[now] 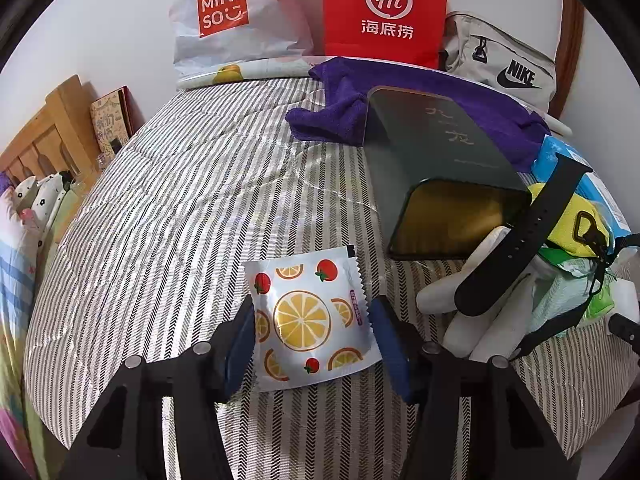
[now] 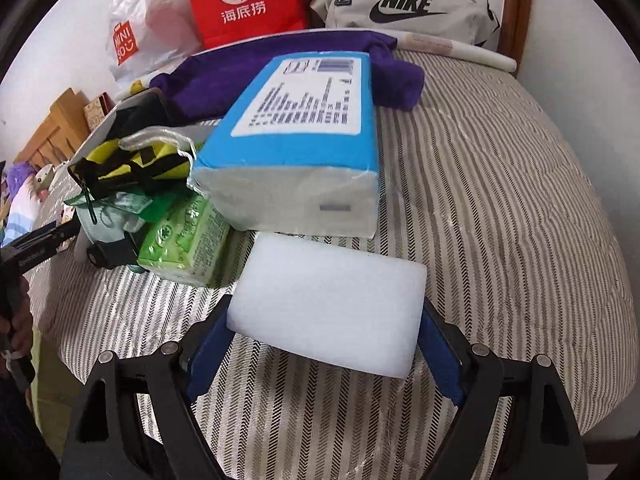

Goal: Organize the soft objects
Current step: 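Close the left gripper on the orange-slice sachet and lift it while the right holds the block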

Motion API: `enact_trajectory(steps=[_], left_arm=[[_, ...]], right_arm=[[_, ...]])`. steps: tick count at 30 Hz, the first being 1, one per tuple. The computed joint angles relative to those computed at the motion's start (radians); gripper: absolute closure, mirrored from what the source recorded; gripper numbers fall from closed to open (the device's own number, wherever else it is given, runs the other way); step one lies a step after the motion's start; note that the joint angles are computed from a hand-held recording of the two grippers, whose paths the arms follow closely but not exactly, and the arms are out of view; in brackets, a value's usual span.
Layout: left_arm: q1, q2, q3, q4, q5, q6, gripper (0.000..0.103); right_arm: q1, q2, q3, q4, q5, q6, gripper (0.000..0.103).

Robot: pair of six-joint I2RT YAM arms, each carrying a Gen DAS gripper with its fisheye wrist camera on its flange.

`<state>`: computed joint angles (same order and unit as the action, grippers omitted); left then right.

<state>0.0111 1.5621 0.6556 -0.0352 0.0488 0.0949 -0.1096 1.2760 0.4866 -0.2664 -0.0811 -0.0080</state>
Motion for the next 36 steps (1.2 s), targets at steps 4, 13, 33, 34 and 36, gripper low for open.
enact_trajectory(steps=[4,13,33,34,36], left_arm=[[0.002,-0.009,0.005,-0.018,0.007,-0.009,0.059],[0.032,-0.029,0.026,-0.073,0.059,-0.019,0.067],[0.001,-0.031,0.012,-0.098,0.095,-0.041,0.037],[-0.008,-0.021,0.01,-0.091,0.089,-0.037,0.031],[-0.034,-0.017,-0.005,-0.059,0.06,-0.031,0.023]], right_arm=[[-0.016,0.002,0.01,-0.011,-0.019,-0.03,0.017],[-0.079,-0.141,0.024,-0.11,-0.124,-0.091,0.017],[-0.078,-0.215,0.047,-0.187,-0.151,-0.105,0.017],[-0.073,-0.217,0.045,-0.188,-0.15,-0.102,0.017],[-0.066,-0.216,0.04,-0.186,-0.148,-0.098,0.017]])
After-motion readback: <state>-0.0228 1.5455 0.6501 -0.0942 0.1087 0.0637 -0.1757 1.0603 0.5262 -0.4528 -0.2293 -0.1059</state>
